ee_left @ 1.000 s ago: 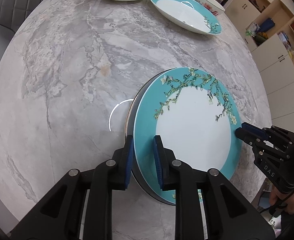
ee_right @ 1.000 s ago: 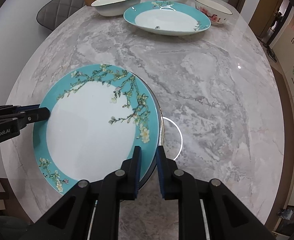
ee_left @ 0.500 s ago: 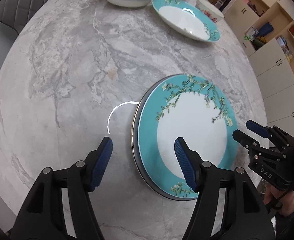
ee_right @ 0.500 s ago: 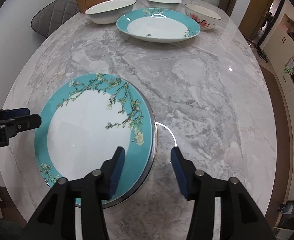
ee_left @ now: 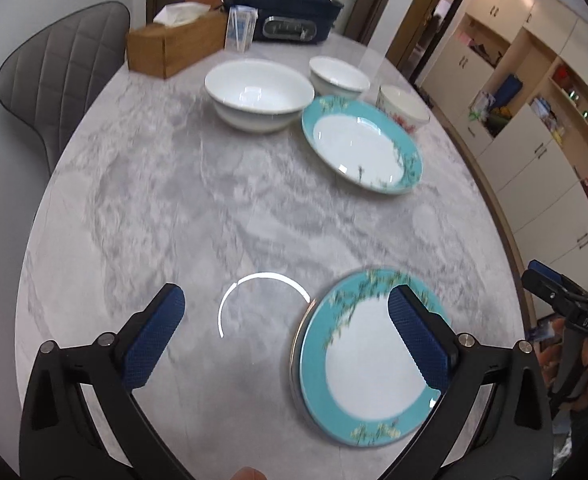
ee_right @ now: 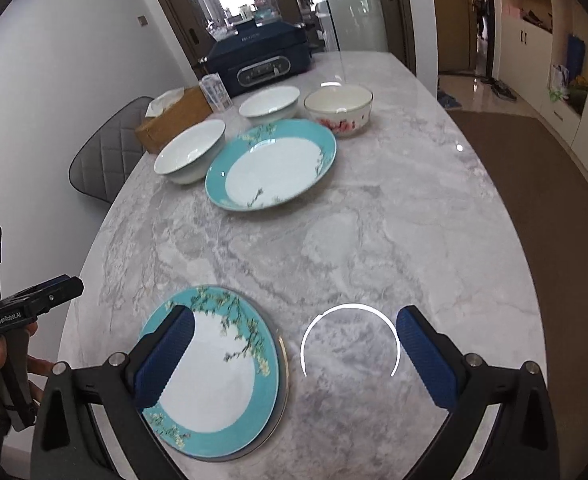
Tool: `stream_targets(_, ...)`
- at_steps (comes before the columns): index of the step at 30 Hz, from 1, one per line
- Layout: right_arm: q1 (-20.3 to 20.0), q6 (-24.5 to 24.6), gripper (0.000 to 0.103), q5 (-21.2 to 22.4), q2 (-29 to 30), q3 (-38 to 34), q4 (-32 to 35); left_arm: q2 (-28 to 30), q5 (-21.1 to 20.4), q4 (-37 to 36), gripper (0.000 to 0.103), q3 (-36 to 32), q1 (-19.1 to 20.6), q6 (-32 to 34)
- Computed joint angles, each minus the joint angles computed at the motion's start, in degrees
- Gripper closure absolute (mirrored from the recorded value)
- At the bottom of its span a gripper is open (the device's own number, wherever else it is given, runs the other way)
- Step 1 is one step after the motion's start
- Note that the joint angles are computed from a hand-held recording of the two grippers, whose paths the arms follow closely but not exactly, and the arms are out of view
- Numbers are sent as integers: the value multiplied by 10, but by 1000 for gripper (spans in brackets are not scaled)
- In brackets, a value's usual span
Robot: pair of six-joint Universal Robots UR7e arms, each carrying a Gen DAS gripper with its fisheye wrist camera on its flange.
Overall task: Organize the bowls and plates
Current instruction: 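Move the left tool back toward the remaining plates and bowls, then close the left tool on the rim of the large teal floral plate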
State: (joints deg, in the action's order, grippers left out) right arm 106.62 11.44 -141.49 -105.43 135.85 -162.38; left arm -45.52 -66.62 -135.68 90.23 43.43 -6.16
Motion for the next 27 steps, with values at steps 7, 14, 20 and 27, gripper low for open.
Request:
stream_targets(7, -121, -71, 0, 119, -11, -68, -10, 110, -20, 110, 0, -171, 23, -76)
stream_targets(14, -210, -116, 0, 179, 33, -171, 62, 237, -9, 169, 0, -344, 31, -77)
stream_targets(20, -260, -138, 0, 218, 77, -233, 116, 317, 25, 214, 0, -460, 32, -75)
stream_targets(27, -296, -153, 5, 277, 107, -266, 132, 399, 29, 280, 1, -588, 36, -78)
